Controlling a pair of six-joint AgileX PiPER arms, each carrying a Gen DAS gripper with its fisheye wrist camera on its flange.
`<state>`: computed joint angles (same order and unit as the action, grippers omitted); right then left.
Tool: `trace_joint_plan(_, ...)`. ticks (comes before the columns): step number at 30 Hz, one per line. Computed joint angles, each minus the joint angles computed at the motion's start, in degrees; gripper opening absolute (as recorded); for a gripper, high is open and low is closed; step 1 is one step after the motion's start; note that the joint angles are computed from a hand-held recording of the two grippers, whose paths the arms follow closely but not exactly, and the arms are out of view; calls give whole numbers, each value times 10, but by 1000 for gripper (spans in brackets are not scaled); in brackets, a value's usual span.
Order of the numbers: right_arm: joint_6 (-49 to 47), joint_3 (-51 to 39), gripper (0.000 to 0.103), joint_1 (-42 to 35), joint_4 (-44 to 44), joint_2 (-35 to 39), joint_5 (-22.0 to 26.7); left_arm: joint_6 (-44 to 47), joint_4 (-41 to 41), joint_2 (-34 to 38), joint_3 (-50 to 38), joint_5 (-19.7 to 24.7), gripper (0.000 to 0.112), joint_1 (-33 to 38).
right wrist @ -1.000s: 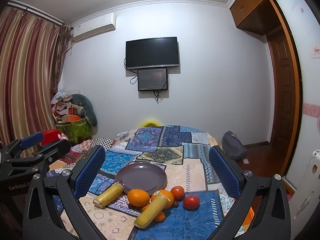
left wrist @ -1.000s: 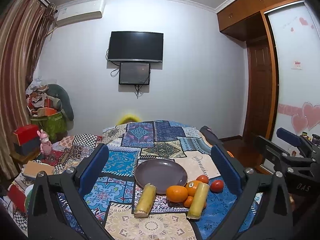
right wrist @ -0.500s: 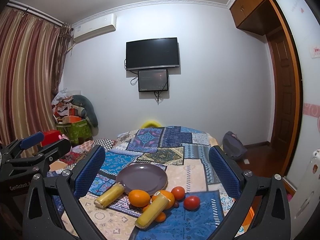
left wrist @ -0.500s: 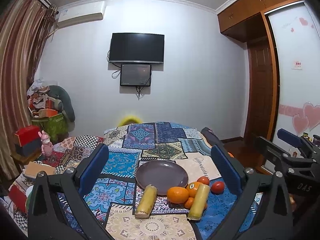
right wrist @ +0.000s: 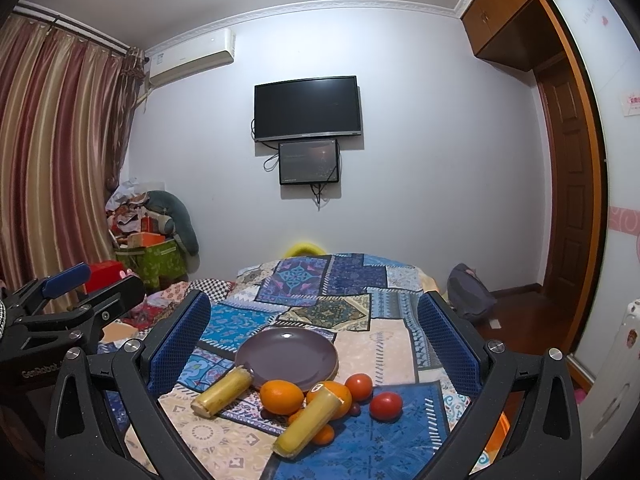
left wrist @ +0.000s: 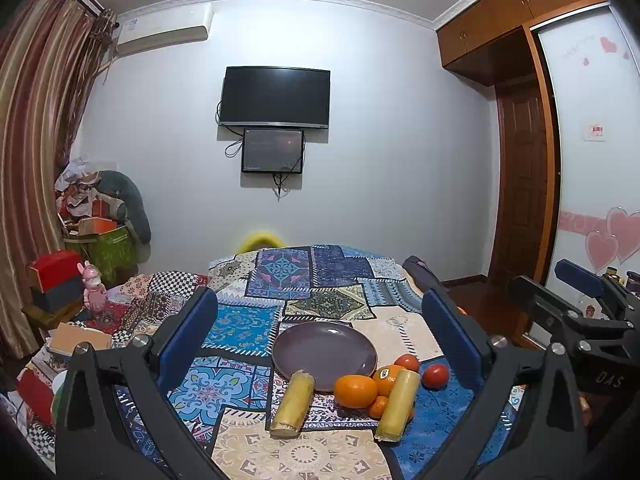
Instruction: Organize fruits
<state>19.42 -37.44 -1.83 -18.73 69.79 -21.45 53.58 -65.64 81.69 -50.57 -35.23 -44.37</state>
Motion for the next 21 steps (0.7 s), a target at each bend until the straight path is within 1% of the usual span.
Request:
trace_joint_plan(15, 4, 3, 103, -1, -5, 2, -8, -2, 1, 2, 0, -9, 103, -3)
trace_joint_plan(21, 4, 3, 103, -2, -6, 10, -8, 9, -8, 11, -9, 0, 103, 0)
